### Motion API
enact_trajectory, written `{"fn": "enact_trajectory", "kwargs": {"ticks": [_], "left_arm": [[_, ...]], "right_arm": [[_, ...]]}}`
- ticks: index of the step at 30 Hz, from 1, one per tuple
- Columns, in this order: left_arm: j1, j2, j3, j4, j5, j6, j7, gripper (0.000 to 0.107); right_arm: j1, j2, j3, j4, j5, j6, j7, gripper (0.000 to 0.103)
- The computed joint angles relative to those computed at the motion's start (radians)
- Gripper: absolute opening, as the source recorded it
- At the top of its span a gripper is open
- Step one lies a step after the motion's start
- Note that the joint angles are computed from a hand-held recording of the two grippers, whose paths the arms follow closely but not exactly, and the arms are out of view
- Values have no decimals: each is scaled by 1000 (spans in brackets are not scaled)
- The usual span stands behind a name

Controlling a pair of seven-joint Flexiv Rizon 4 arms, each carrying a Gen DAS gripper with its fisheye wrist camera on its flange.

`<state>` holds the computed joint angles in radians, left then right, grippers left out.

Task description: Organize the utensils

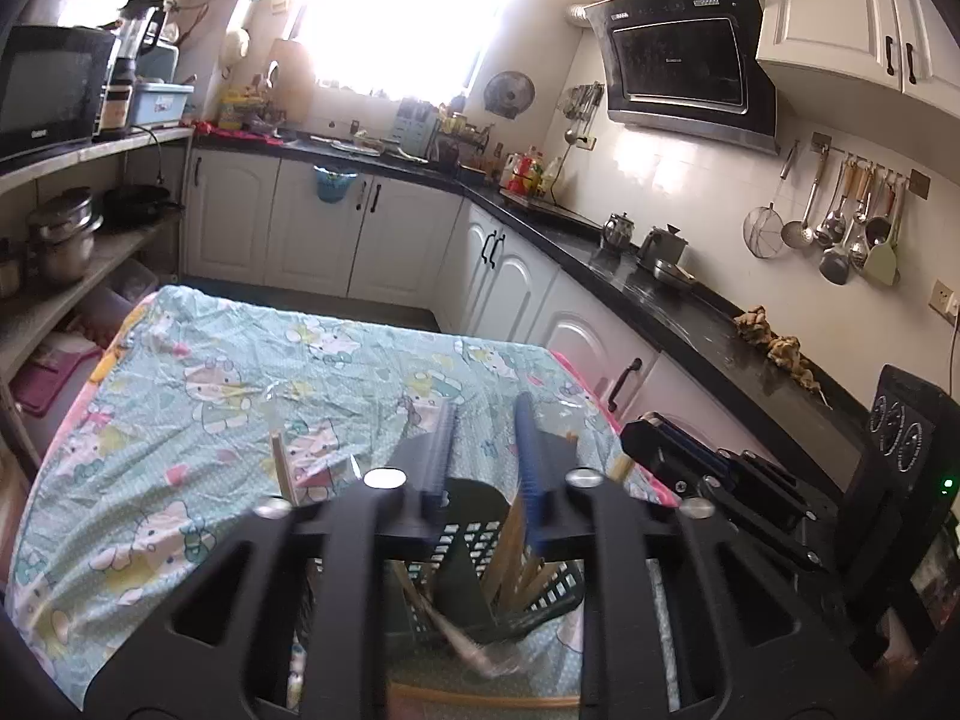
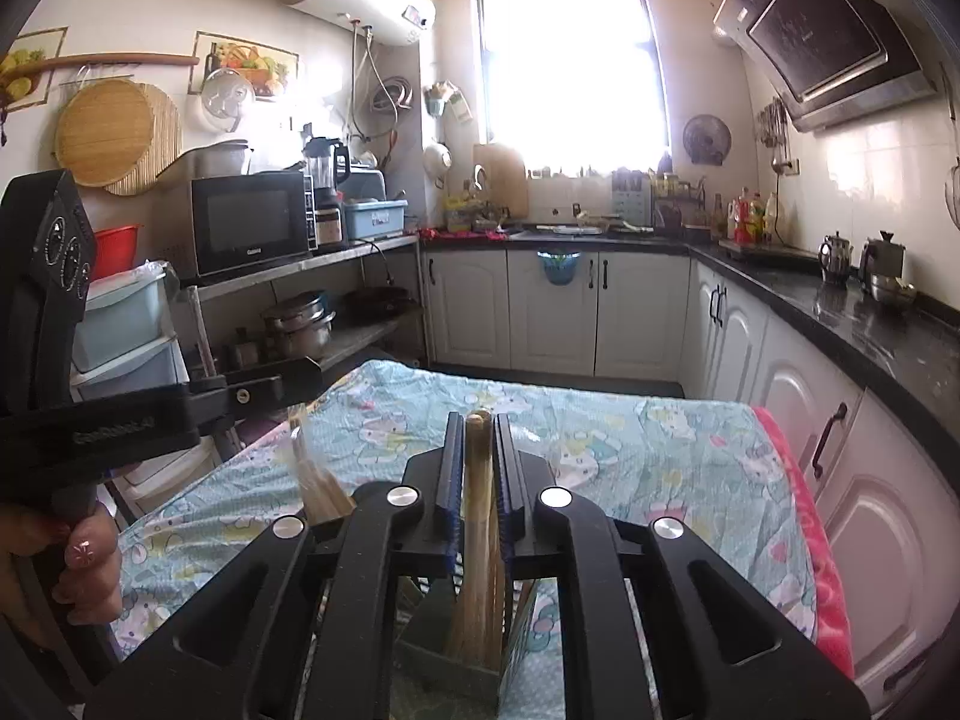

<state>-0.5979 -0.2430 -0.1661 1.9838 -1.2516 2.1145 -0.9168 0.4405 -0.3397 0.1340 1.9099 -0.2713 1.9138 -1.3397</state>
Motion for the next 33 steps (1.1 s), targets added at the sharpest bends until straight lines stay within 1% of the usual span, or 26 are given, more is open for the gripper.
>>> {"fn": "enact_trajectory", "kwargs": {"ticks": [1, 2, 3, 4, 6, 8, 9, 10, 11, 13, 14, 15, 16, 18, 20, 25, 27, 31, 33], "left_arm": [[-1, 3, 0, 3, -6, -1, 1, 22], [-3, 7, 0, 6, -17, -2, 6, 23], [-8, 12, -3, 7, -41, 2, 19, 26], [-6, 18, -6, 12, -43, 1, 14, 31], [0, 31, -9, 27, -37, -1, -4, 37], [6, 51, -10, 50, -14, -5, -39, 41], [7, 57, -10, 56, -9, -6, -48, 45], [2, 66, -11, 62, -21, 1, -45, 51], [-2, 72, -13, 64, -34, 8, -38, 54], [-3, 89, -19, 76, -41, 15, -45, 70], [-6, 93, -24, 76, -59, 25, -33, 74], [-12, 95, -32, 72, -89, 41, -10, 81], [-18, 100, -41, 70, -122, 59, 13, 86], [-18, 109, -53, 74, -145, 68, 25, 91], [-21, 118, -64, 82, -173, 77, 40, 92], [-30, 134, -78, 112, -195, 99, 35, 92], [-35, 138, -82, 125, -202, 107, 32, 92], [-52, 137, -94, 144, -236, 133, 47, 92], [-59, 138, -97, 161, -247, 139, 36, 92]], "right_arm": [[3, 3, -3, 4, 5, 1, 0, 20], [-12, 4, 11, 8, -3, 2, 4, 21], [-10, 8, 8, 12, -1, 2, 3, 22], [0, 13, -2, 17, 6, 3, -1, 25], [23, 27, -24, 28, 25, 1, -11, 31], [16, 34, -19, 36, 28, -3, -11, 33], [12, 39, -15, 39, 28, -6, -10, 35], [6, 42, -10, 42, 27, -6, -9, 38], [9, 48, -13, 49, 31, -5, -11, 40], [6, 58, -11, 57, 33, -5, -12, 50], [20, 67, -24, 64, 43, -5, -19, 51], [30, 73, -34, 70, 50, -4, -27, 53], [35, 78, -38, 75, 54, -3, -34, 53], [59, 95, -58, 88, 71, -9, -55, 56], [76, 108, -71, 100, 88, -10, -72, 60], [59, 130, -47, 130, 100, -6, -89, 65], [29, 135, -18, 141, 87, -4, -83, 65], [51, 156, -34, 172, 112, -3, -106, 66], [31, 162, -15, 186, 102, -6, -104, 67]]}}
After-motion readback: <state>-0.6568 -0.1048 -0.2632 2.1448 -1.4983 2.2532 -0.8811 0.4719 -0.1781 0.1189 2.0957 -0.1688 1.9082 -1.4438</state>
